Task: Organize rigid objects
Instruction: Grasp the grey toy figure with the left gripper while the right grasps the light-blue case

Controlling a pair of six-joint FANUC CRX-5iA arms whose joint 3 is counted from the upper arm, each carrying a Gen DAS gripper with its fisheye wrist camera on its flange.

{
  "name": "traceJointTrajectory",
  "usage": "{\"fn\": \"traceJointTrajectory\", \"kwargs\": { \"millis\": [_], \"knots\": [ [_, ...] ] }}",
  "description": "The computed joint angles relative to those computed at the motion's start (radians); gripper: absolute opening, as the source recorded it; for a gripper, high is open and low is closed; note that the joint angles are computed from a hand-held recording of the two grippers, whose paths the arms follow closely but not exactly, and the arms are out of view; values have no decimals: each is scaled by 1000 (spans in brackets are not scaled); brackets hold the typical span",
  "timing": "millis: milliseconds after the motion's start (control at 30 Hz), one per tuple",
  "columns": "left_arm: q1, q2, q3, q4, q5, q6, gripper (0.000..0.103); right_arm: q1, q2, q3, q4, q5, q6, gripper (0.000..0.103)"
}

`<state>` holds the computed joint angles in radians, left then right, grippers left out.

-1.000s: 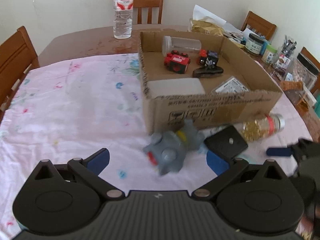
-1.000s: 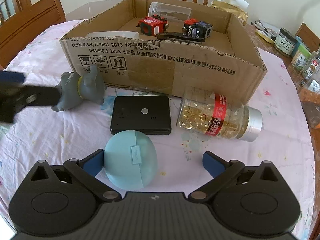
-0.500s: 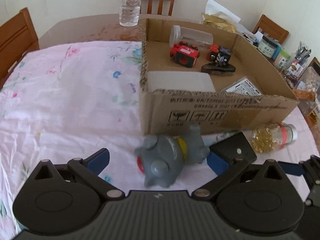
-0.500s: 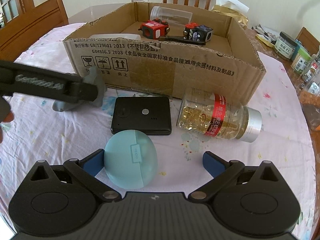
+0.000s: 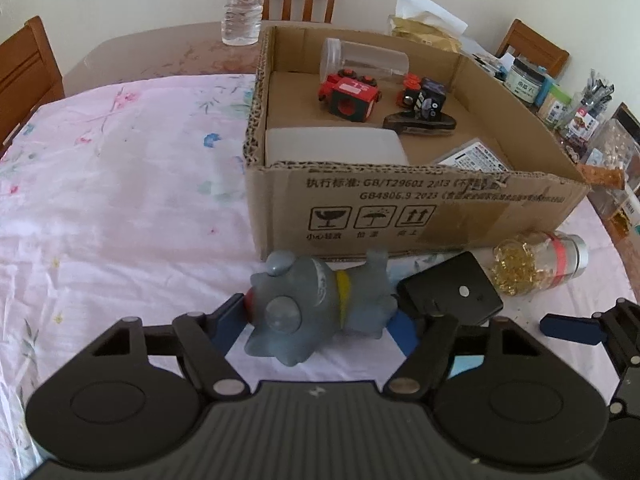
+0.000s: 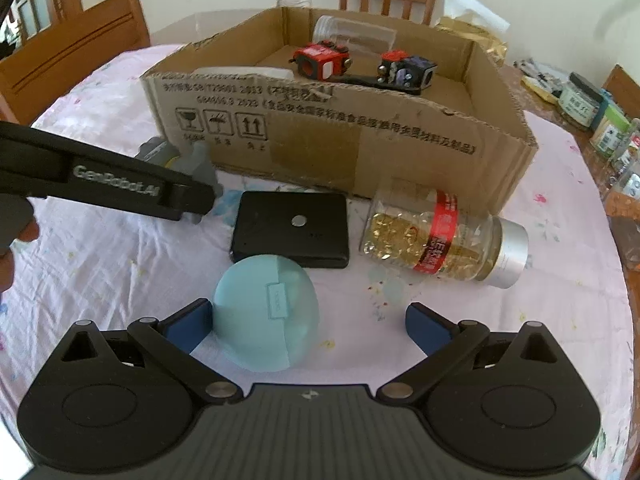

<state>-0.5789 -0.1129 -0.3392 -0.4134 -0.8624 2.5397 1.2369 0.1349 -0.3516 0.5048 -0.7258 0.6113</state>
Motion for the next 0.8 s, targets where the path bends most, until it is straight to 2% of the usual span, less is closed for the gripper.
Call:
{"fn": "traceJointTrajectory", "kwargs": {
  "millis": [67, 167, 233, 500, 667, 800],
  "knots": [
    [0, -3, -3, 0, 4, -2, 74, 3, -4, -3, -9, 13, 36, 103],
    [2, -4, -5, 5, 7, -11, 74, 11, -15, -14, -15, 48, 78, 96],
    [3, -5, -7, 7, 9, -13, 74, 14, -17, -12, -22, 58, 105, 86],
    [9, -4, -6, 15, 6, -24, 75, 7, -16, 5, -24, 50, 109, 59],
    [1, 6, 8, 3, -3, -17, 73, 11, -22, 4, -29, 40, 119, 58],
    [11, -13, -10, 35, -1, -88, 73, 19, -26, 15, -54, 11, 132, 58]
  ]
}}
